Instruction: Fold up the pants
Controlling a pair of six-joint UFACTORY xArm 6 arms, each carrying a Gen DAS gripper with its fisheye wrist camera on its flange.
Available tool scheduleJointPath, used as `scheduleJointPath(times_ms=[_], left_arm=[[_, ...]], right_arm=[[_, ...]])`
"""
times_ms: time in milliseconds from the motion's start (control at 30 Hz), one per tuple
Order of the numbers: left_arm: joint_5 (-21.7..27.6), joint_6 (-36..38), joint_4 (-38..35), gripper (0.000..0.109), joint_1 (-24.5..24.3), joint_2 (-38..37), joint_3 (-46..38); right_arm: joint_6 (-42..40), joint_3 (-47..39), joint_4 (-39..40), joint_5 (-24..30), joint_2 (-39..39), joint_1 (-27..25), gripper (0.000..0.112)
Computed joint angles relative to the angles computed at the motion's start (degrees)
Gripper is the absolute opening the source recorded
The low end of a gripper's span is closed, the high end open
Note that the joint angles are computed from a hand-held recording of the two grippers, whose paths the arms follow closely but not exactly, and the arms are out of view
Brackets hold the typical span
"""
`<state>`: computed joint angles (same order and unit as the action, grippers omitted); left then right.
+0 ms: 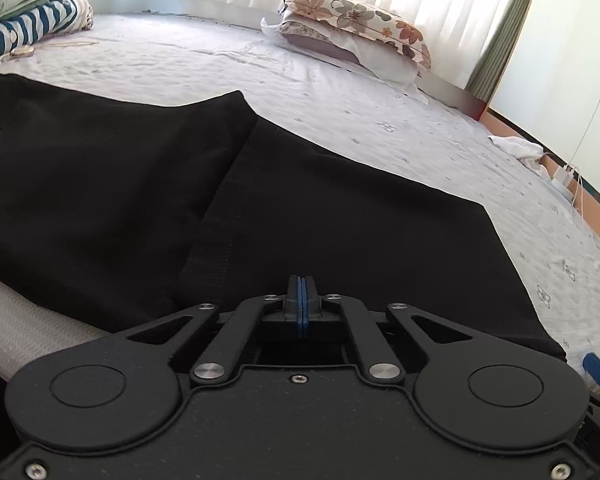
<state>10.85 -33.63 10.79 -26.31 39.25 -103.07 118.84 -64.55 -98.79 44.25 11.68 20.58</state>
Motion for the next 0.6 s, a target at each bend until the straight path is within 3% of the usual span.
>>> scheduleJointPath(times_ms=[67,267,433,533,600], left_arm=[[-0.9,2.5,-1.9,0.004,0.1,0.0,0.4],[-3.1,-1.2,3.5,0.004,0.5,-0.5,2.1],[-4.7,-4.4,6.6,0.004,0.7,-2.0,4.6],[-5.5,0.4,0.5,0.007,0.5,-3.5,6.6],[-6.1,-1.3,2.0,0.013,1.1,-5.3,8.7]], right_arm=[[3.5,1.2,-1.1,-3.7,-1.0,-2.0,0.100],[1.7,0.9,0.0,-3.6,-1.0,-2.0,0.102],[-3.1,1.6,-1.8,-3.2,-2.8,0.7,0.103],[-2.3,2.7,-4.6,-6.6,-4.4,2.6,0.103],[-3.2,2.4,-5.6,-6.0,-4.3,4.3,0.103]])
